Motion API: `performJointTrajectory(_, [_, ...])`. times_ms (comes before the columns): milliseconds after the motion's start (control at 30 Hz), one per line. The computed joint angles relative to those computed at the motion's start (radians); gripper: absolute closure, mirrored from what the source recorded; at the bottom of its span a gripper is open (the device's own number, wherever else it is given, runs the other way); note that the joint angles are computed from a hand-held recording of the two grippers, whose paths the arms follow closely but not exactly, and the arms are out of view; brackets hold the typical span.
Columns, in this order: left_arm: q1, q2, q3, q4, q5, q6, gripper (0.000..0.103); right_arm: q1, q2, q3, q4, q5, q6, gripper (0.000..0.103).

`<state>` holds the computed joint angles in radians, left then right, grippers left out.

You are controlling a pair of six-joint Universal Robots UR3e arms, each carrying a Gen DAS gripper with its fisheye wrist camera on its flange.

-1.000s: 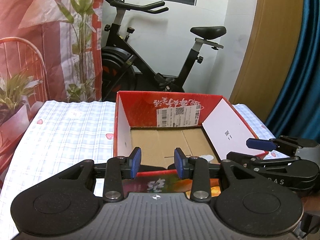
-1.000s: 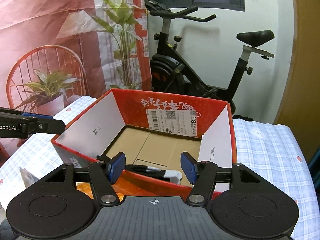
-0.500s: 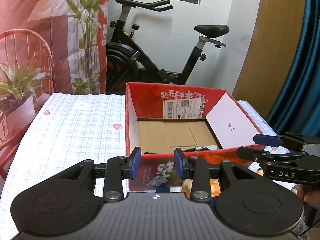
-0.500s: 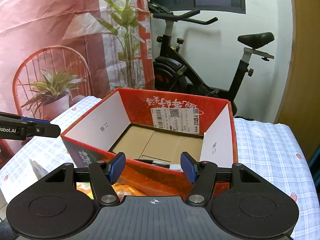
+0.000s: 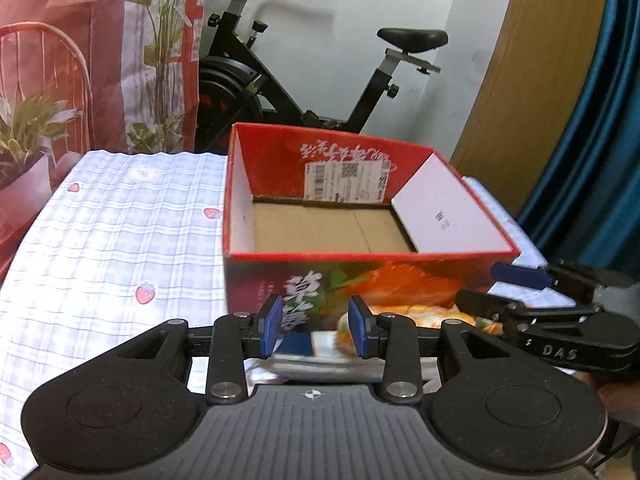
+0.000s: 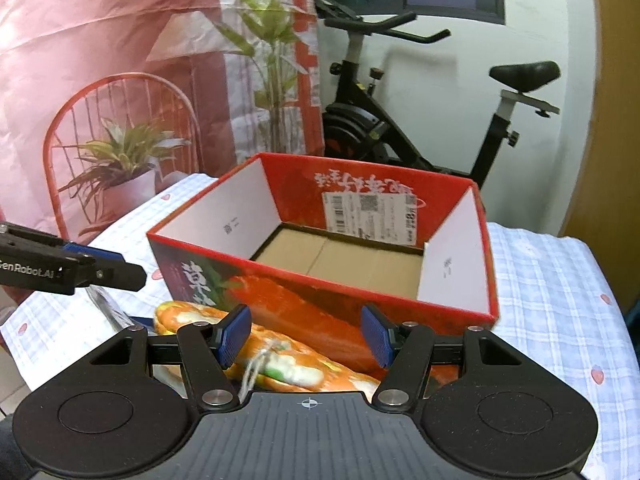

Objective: Organize soft objects
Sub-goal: 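Move both grippers to the orange floral oven mitt beside the box, then close the left gripper on the oven mitt while the right gripper also grips it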

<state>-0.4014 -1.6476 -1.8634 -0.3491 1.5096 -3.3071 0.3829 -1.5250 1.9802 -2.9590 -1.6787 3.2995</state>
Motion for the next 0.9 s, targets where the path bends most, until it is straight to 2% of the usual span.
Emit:
performJointTrajectory(133, [-0.032, -0.028, 0.044, -0.002, 0.008, -0.020, 0.065, -0.037, -0.043, 0.047, 0.007, -0.006, 0.007, 0.046])
performJointTrajectory(367, [-0.076, -0.068, 0.051, 0.007, 0.014, -0.054, 0.065, -0.069, -0.103, 0.152, -0.003, 0.042, 0.004, 0.046])
performJointTrajectory(900, [-0.065, -0.052, -0.033, 0.037, -0.022, -0.075, 0.065, 0.036, -0.073, 0.372, -0.252, -0.028, 0.093, 0.046])
